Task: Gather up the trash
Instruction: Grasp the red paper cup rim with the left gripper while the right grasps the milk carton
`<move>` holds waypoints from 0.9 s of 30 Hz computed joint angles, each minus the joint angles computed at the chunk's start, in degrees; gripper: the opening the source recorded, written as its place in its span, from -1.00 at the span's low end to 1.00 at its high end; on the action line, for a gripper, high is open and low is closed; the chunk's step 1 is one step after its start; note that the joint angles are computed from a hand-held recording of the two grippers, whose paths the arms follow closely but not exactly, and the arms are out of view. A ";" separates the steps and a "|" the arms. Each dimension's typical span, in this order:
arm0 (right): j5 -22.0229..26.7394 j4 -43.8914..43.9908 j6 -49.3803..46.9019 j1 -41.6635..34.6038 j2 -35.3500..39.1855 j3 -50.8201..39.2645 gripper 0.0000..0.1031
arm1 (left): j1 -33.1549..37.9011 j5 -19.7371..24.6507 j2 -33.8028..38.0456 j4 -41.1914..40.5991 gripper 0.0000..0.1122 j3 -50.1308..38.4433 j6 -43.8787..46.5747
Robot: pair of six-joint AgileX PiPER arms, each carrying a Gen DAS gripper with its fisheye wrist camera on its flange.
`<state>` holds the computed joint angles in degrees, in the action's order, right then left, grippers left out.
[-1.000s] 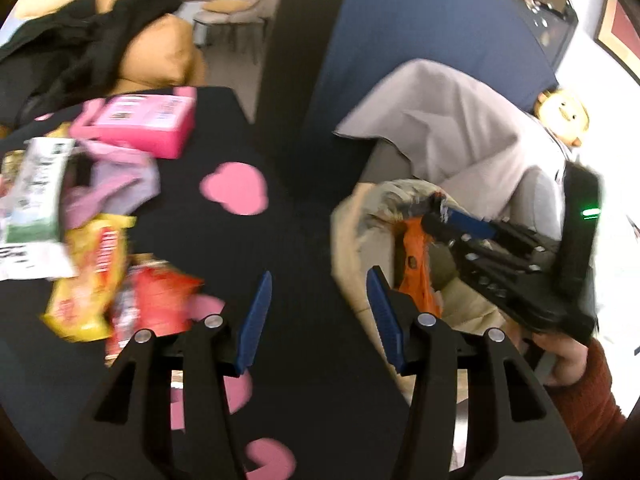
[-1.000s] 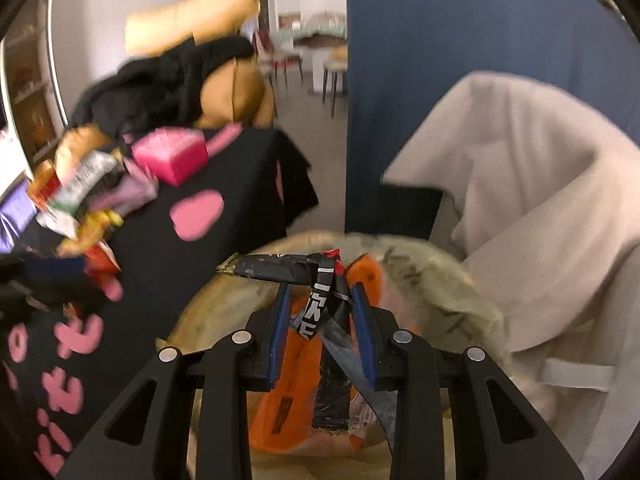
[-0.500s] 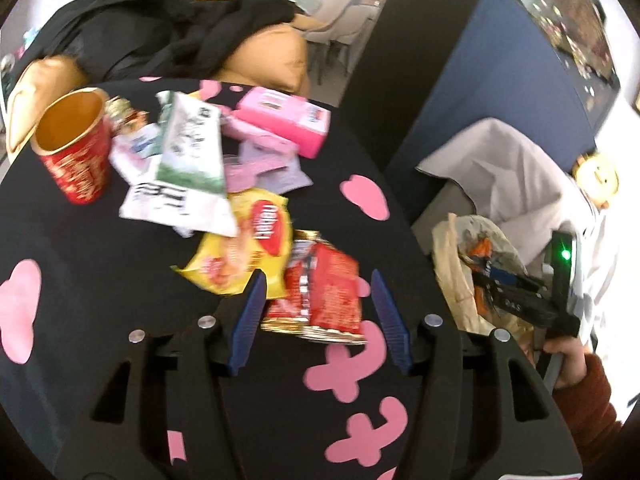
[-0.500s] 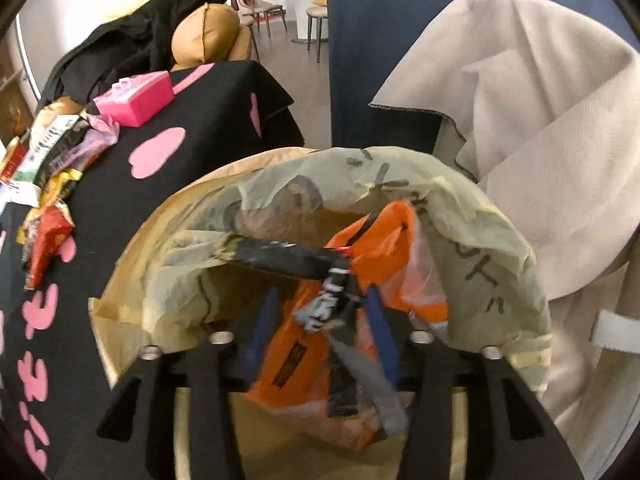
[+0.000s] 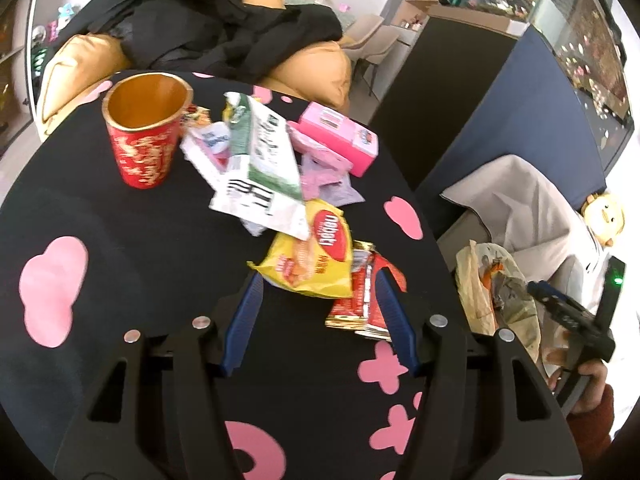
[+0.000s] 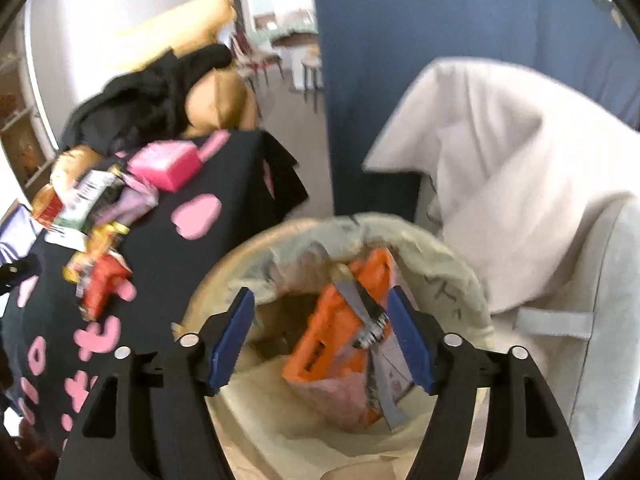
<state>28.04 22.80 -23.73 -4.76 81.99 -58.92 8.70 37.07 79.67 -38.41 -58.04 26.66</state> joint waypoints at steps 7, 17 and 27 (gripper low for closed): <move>-1.02 -7.11 3.80 8.99 -1.73 -1.13 0.31 | 6.94 0.82 -0.95 -3.20 0.00 1.89 3.62; 1.26 -4.49 6.04 19.78 4.44 -6.49 0.31 | 17.93 2.49 -0.18 -13.14 0.00 3.78 16.54; 8.88 -28.32 30.80 36.09 21.74 -32.36 0.31 | 24.43 3.41 5.60 -12.13 0.00 -5.31 19.71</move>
<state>36.92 -5.52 7.06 31.33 103.73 -91.27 33.13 40.48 85.27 -50.55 -63.35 46.37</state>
